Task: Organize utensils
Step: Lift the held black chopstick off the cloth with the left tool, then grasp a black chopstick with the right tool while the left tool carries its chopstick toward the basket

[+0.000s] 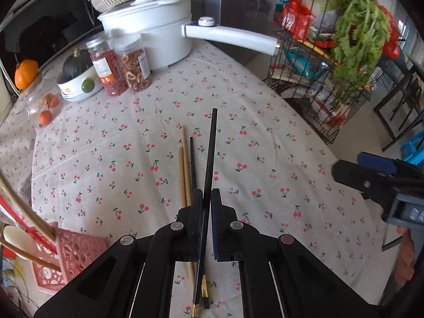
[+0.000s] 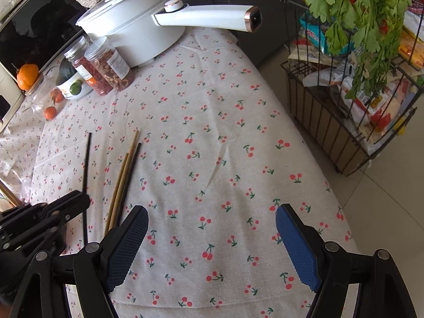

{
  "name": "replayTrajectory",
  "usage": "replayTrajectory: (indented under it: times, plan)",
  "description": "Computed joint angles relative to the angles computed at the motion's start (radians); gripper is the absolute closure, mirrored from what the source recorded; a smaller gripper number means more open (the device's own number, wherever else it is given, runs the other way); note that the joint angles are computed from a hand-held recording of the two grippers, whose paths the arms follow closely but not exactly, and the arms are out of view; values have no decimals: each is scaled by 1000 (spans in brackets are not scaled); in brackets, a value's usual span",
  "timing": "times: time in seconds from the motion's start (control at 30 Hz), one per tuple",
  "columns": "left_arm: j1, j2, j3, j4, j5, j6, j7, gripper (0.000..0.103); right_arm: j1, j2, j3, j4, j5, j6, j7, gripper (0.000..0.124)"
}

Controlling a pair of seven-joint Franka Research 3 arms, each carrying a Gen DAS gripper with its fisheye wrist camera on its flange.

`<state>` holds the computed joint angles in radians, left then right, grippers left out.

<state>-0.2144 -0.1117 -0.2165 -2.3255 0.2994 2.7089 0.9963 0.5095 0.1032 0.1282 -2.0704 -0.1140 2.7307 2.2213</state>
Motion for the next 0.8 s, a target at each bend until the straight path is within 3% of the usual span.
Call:
replayTrajectory:
  times: [0.23, 0.47, 0.8]
  plan:
    - [-53, -258, 54, -194, -134, 90, 112, 98, 10, -10, 0, -2, -54, 2, 47, 40]
    - [-88, -446, 119, -358, -186, 195, 157, 98, 23, 22, 7, 34, -42, -10, 51, 40]
    - [-153, -583, 227, -450, -261, 193, 254, 98, 79, 133, -5, 168, -46, -62, 60, 40]
